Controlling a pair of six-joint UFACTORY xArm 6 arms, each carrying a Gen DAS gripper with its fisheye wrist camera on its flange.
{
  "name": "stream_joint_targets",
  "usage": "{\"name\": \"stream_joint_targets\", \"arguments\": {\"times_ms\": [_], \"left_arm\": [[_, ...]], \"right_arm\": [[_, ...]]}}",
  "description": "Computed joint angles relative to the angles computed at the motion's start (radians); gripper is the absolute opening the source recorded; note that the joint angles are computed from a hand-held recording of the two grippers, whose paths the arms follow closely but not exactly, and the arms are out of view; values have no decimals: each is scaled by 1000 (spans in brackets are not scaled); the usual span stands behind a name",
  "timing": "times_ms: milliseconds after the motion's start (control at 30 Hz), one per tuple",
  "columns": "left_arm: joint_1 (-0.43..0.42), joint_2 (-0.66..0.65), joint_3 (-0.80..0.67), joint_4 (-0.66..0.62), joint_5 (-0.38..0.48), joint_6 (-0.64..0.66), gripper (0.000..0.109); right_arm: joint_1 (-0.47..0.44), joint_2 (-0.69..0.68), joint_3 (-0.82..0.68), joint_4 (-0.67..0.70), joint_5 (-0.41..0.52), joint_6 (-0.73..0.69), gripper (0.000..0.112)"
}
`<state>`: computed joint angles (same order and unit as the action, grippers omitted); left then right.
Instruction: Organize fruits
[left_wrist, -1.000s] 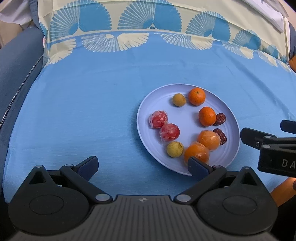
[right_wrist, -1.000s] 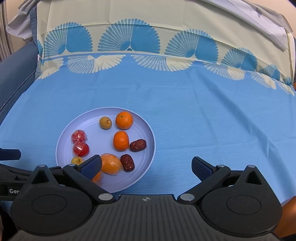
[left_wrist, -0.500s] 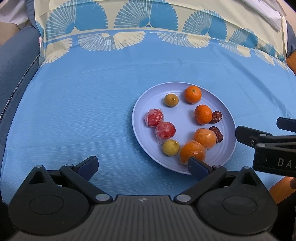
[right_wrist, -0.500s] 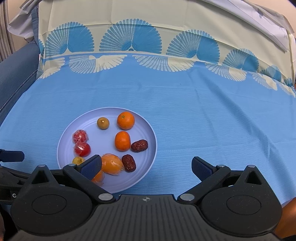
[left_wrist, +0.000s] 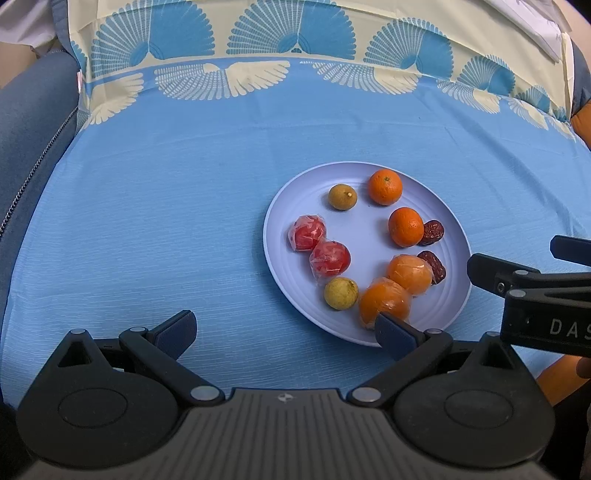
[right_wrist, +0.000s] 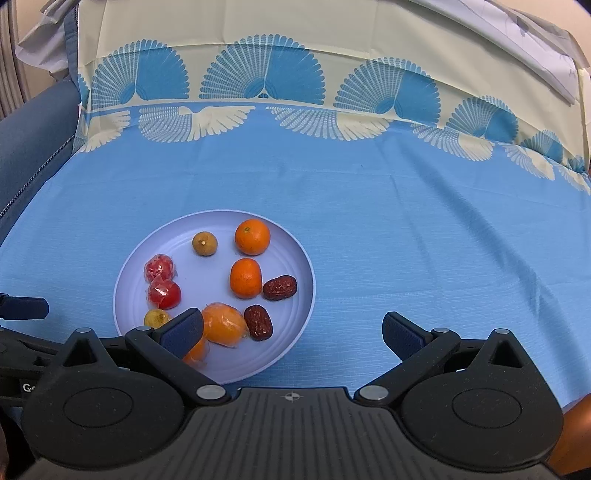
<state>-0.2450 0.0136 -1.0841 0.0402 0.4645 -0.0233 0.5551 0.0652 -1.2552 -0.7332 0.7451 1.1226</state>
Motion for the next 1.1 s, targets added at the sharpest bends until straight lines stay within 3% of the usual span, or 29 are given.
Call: {"name": "stream_joint_targets", "arguments": {"times_ms": [1100], "left_arm": [[-3,6,-12,-36,12,17,103]], "right_arm": [[-6,2,0,5,-10,0,102]]}}
